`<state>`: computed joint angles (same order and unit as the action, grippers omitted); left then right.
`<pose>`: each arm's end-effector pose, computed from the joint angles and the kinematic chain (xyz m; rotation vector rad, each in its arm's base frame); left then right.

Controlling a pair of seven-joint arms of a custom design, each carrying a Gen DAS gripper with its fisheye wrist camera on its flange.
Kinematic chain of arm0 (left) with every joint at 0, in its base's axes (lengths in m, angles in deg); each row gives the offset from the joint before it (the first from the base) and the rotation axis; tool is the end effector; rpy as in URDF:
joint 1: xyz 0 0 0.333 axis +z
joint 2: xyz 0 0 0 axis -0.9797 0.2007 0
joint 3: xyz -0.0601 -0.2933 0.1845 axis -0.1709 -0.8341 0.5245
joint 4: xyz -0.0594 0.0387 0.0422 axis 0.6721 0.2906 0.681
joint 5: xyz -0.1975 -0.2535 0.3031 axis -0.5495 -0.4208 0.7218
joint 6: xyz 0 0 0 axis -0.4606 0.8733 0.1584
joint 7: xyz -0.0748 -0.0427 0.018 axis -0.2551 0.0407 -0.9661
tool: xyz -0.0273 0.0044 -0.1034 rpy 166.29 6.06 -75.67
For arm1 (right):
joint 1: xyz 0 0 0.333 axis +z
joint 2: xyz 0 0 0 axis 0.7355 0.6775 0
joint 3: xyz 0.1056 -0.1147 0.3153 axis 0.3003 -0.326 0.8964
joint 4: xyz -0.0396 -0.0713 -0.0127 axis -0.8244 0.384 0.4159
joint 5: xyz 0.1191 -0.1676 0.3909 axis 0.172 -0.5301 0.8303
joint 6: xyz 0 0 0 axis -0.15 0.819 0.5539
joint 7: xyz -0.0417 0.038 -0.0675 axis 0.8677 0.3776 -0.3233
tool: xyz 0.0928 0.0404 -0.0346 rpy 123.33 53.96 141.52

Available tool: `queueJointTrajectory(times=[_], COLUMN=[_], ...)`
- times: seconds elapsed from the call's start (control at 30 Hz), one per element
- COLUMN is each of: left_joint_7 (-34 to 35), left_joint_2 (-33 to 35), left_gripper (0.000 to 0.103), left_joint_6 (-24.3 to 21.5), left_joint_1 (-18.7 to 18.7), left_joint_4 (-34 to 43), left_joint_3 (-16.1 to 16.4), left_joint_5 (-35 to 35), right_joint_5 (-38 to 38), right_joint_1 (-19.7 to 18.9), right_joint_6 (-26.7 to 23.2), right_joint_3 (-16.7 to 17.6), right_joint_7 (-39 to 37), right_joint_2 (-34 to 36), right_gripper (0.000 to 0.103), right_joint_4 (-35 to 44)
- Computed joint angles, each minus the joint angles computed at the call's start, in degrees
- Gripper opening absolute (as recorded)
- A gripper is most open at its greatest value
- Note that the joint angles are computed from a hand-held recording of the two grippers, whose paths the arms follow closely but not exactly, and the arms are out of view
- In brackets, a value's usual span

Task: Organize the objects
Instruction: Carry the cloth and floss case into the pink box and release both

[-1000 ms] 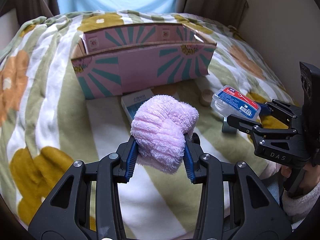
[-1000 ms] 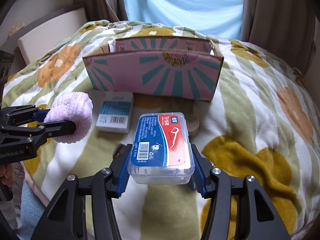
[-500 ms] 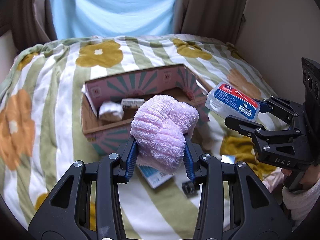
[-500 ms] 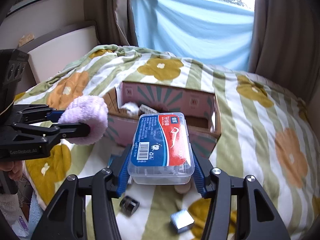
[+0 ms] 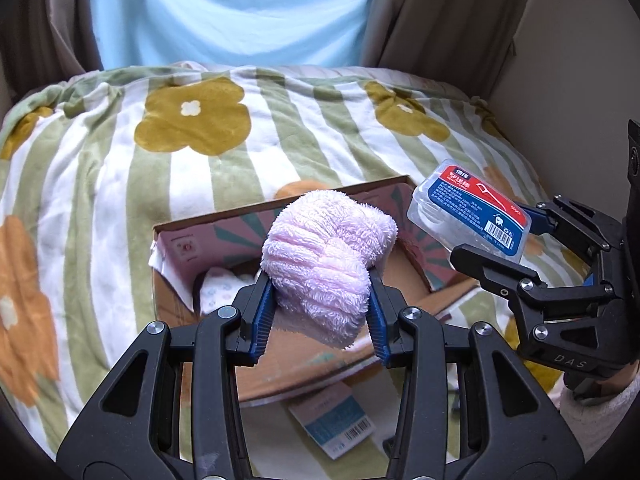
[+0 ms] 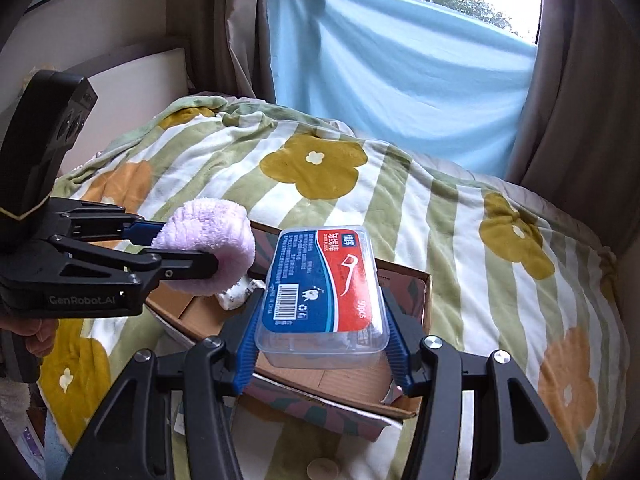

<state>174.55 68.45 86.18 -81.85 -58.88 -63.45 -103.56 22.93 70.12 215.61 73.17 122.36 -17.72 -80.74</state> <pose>0.7003 -0.1600 0.6142 -1.7335 2.1349 -0.9609 0.6380 0.3146 0.6212 -1.9546 1.5481 -0.7350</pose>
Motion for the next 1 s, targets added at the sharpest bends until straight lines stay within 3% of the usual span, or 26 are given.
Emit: queueJointTrajectory(times=[0.3,0.7,0.77,0.8,0.83,0.87,1.0], left_joint_7=[-4.84,-5.48,-7.47,-8.31,-8.79,-8.84,-9.61], left_joint_2=[12.68,16.24,16.49,16.37,15.89,14.90,12.69], left_gripper=[0.037,0.037,0.049,0.081,0.101,0.103,0.103], left_joint_6=[-8.20,-10.56,-11.46,-11.43,-10.89,-8.86,-7.59], left_joint_1=[-0.80,-0.40,-0.67,-0.73,-0.74,-0.59,-0.16], left_joint_4=[13.77,16.87,17.78,17.72,17.19,15.58,12.79], left_joint_3=[0.27,-0.53,0.01,0.25,0.45,0.50,0.79], left_joint_5=[6.08,7.08,7.58,7.91,8.32,8.46,9.40], right_joint_5=[11.27,19.05,21.99,23.53,24.24,24.28,24.79], right_joint_1=[-2.59,-3.66,-4.56,-4.96,-5.02,-4.90,-5.08], right_joint_6=[-4.93,-6.11,-6.76,-7.84,-8.64,-8.58,-3.75], right_joint_3=[-0.67,-1.22,-0.54,-0.29,-0.38,-0.68,-0.81], right_joint_7=[-6.96,-7.17,-7.73,-7.77,-7.19,-6.27,-5.27], right_joint_2=[8.69,11.33,11.72,12.07,12.20,11.98,9.58], right_gripper=[0.050,0.050,0.052,0.056,0.071,0.081,0.092], right_joint_4=[8.73,9.93,10.64,11.37,11.75,11.50,7.62])
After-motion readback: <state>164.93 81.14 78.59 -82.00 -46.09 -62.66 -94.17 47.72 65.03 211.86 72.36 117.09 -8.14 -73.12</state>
